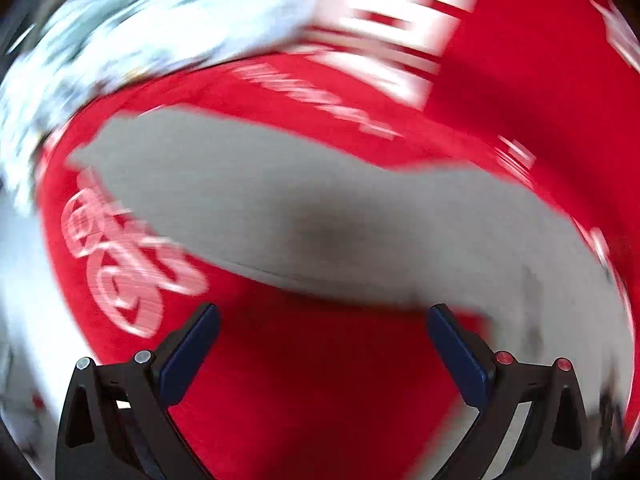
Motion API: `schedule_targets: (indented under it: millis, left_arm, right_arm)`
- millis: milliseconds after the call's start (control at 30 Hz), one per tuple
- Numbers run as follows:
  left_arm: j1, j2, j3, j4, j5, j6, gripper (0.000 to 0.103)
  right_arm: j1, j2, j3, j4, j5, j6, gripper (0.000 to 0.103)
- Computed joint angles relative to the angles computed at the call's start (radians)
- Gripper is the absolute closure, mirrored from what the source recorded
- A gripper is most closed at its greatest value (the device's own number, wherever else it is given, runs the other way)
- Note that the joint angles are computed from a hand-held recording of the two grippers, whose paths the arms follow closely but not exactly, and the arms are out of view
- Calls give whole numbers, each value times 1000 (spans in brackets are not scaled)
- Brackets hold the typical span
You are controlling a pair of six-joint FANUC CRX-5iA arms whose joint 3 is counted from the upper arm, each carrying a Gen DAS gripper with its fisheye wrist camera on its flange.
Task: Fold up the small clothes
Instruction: 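Grasp the other sleeve cuff with the left gripper and fold it across the body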
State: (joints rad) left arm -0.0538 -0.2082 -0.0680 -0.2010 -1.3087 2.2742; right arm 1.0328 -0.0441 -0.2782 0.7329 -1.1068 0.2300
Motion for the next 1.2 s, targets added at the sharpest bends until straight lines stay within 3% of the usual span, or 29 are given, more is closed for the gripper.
schedule_targets:
  millis: [233,300,533,633,667,700,800,867,1033,1200]
  left_arm:
    - [347,-72,-102,14,1,-28,0]
    - [428,-81,-132,56,59,-44,0]
    - [412,17,-43,17,75,-80,4]
    - [398,4,-43,-7,117,-65,48]
    - [416,-17,-69,36,152,-99,70]
    - [437,-37,-93,78,171,-131,86]
    - [490,-60,-128,162,193,-186,87]
    - [487,-77,-127,147,184,-184,87]
    - [362,-54,-35,-10,126,-119,87]
    - [311,-49,-3,40,119,-157,87]
  right_arm:
    - [7,10,6,11,-18,0,16]
    - [9,13,8,13,-23,0,16]
    - [11,18,12,15,-31,1,16]
    - [12,19,13,14,-30,1,16]
    - [12,19,13,14,-31,1,16]
    - [12,19,13,14,-31,0,16]
    - [12,19,13,14,-30,0,16]
    - [12,17,12,13,-28,-2,16]
    - [9,13,10,11,-24,1,16]
    - [8,12,10,8,-24,4,16]
